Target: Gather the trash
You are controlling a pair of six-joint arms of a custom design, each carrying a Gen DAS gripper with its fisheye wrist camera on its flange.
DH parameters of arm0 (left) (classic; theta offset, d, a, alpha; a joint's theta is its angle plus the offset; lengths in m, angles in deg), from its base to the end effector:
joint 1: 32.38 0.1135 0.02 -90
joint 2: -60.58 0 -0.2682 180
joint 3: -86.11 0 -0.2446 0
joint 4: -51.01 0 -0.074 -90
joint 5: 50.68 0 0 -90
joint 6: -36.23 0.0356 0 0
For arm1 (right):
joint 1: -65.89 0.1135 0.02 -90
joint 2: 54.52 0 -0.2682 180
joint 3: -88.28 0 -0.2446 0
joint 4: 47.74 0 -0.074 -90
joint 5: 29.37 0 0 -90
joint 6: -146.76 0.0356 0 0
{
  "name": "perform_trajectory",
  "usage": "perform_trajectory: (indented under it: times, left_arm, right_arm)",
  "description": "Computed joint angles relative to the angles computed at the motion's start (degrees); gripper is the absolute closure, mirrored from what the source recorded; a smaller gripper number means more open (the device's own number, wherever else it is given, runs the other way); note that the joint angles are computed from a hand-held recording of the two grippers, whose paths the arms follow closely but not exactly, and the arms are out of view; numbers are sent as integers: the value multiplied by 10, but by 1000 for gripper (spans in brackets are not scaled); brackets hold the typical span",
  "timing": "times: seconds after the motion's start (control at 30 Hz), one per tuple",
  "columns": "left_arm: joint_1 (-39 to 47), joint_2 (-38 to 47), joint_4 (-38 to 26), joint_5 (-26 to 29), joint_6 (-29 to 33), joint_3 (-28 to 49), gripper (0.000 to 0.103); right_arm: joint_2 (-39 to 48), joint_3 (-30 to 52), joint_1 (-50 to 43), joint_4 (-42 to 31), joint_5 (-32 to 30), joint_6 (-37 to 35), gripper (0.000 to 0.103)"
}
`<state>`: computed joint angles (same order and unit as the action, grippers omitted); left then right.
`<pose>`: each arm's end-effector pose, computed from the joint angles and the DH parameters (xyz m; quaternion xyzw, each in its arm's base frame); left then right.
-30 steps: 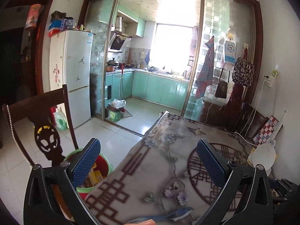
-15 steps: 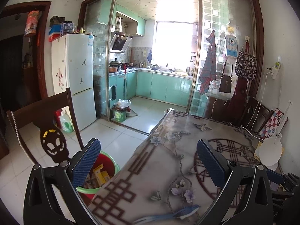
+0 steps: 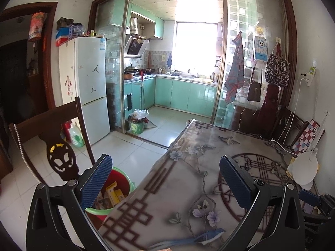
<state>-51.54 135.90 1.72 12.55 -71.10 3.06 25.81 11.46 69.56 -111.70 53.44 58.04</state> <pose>0.2632 -0.0745 0.4140 -0.1065 0.8342 0.0305 0.5402 0.2819 0.0225 0.4010 -0.0449 0.9078 0.0749 0.4102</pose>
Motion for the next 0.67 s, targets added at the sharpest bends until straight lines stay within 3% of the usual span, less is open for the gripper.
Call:
perform_trajectory:
  times: [0.53,0.67]
  left_arm:
    - [-12,16,-3,9,9,11,0]
    - [-15,25,-28,24,9,25,0]
  right_arm:
    - [4,-3,-10,3,-5,-2,33]
    - [4,-2,-10,3,-5,-1,33]
